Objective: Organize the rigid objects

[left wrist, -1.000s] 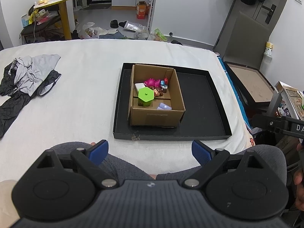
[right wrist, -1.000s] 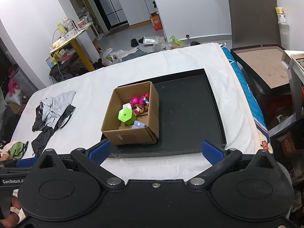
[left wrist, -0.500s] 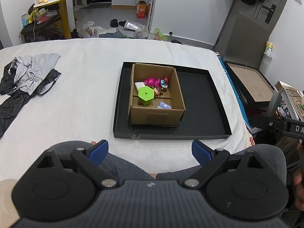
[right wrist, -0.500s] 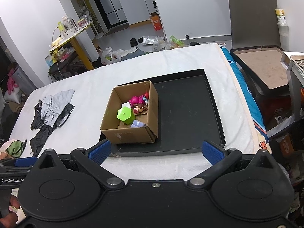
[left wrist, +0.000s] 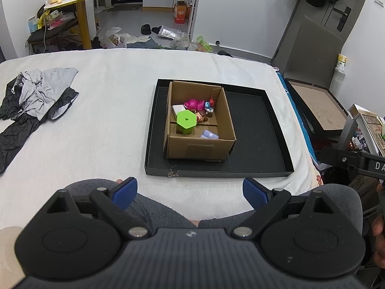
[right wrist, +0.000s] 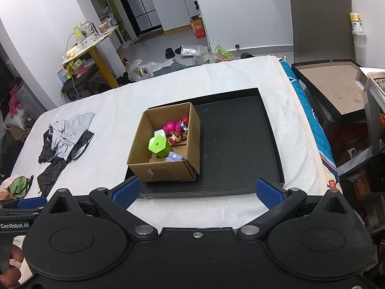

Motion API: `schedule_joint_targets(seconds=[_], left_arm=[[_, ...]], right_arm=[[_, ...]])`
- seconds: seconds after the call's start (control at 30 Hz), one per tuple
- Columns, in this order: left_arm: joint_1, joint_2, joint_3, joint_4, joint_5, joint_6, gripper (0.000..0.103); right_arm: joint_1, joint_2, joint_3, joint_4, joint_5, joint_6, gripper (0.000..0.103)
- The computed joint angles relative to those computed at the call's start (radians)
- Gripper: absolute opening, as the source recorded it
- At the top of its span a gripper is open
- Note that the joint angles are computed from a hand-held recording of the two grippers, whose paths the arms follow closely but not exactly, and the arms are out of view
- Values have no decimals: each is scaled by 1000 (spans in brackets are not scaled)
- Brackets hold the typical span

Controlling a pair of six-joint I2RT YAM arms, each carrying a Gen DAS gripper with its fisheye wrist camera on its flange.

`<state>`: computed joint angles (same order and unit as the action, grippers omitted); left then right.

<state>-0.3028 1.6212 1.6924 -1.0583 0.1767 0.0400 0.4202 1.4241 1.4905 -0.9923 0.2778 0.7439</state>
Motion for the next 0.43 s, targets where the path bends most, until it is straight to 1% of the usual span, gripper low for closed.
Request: schedule_joint_targets(seconds=[0.23, 0.43], left_arm=[[7, -1, 5, -2, 9, 8, 94], [5, -14, -14, 18, 13, 21, 94]], right_arm=[[0, -1, -2, -1, 2, -1, 103], [-1, -6, -5, -8, 1, -2, 103]])
